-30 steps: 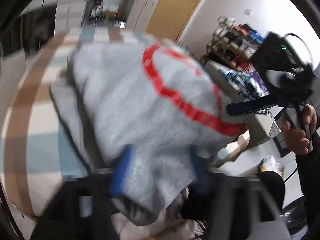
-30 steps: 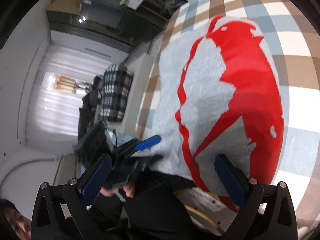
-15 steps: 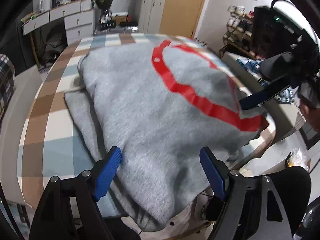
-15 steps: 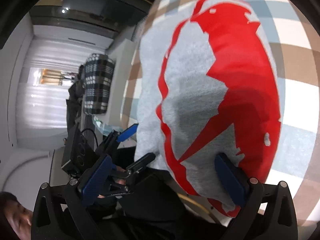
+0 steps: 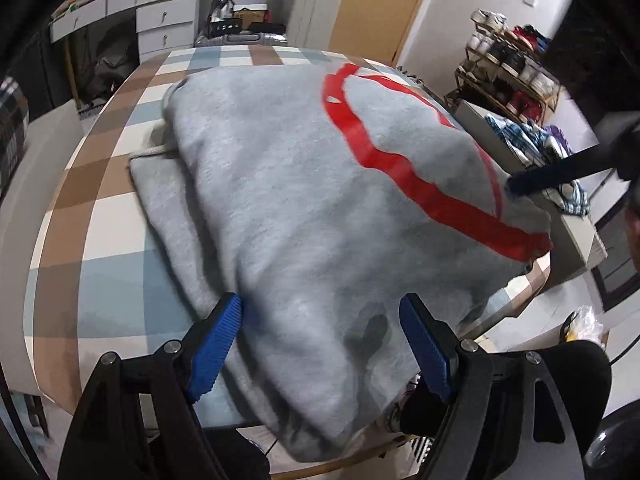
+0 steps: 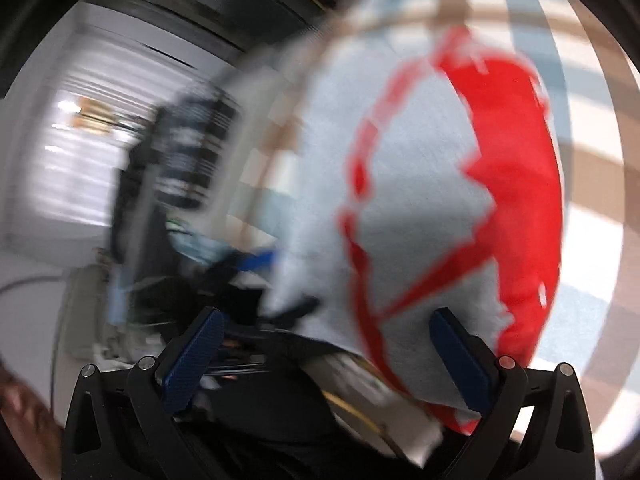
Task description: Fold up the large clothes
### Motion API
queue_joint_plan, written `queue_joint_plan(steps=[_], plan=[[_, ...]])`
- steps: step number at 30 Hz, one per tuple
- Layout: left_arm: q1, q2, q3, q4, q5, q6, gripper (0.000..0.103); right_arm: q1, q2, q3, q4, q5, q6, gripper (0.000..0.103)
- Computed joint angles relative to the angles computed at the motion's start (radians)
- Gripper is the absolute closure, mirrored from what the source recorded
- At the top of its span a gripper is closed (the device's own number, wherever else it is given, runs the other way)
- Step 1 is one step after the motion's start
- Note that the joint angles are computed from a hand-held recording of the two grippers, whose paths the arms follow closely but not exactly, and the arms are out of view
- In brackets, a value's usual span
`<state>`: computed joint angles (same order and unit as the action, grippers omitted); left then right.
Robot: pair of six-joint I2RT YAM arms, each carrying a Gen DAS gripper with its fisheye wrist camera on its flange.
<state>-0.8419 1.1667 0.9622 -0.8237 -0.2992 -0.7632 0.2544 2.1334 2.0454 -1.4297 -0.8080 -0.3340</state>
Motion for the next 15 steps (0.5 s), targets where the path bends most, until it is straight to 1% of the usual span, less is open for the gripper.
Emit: queue_joint_plan(steps=[1,2,5,6,7,8,9,11,13,15], plan=[[0.028,-0.021,-0.012,0.005,0.025,-0.001,0.026,-0.024,-0.038,-0.042,0.059,-0.049,0.01,0.0],[0.062,-0.045,-0.027,0.012,0.063,0.002,0.026,-0.043,-0.079,-0.093,0.136,-0.063,0.04,0.0],[0.26,-0.144,-0.093,0.042,0.287,0.015,0.026,-0.088,-0.198,-0.303,0.456,0.029,0.198,0.0],[0.342,-0.161,-0.107,0.042,0.378,0.028,0.026,-0.096,-0.211,-0.348,0.515,0.052,0.225,0.0],[0.399,-0.161,-0.111,0.034,0.442,0.043,0.026,-0.105,-0.217,-0.401,0.581,0.072,0.249,0.0],[0.433,-0.148,-0.101,0.014,0.474,0.062,0.026,-0.106,-0.213,-0.429,0.612,0.086,0.258,0.0],[0.45,-0.134,-0.091,0.002,0.489,0.079,0.026,-0.111,-0.194,-0.448,0.633,0.075,0.261,0.0],[0.458,-0.093,-0.062,-0.009,0.496,0.115,0.026,-0.136,-0.144,-0.465,0.653,0.011,0.269,0.0],[0.464,-0.034,-0.022,0.0,0.508,0.158,0.026,-0.153,-0.121,-0.511,0.705,-0.034,0.294,0.0],[0.482,0.03,0.027,-0.014,0.513,0.168,0.025,-0.156,-0.083,-0.521,0.708,-0.09,0.312,0.0]])
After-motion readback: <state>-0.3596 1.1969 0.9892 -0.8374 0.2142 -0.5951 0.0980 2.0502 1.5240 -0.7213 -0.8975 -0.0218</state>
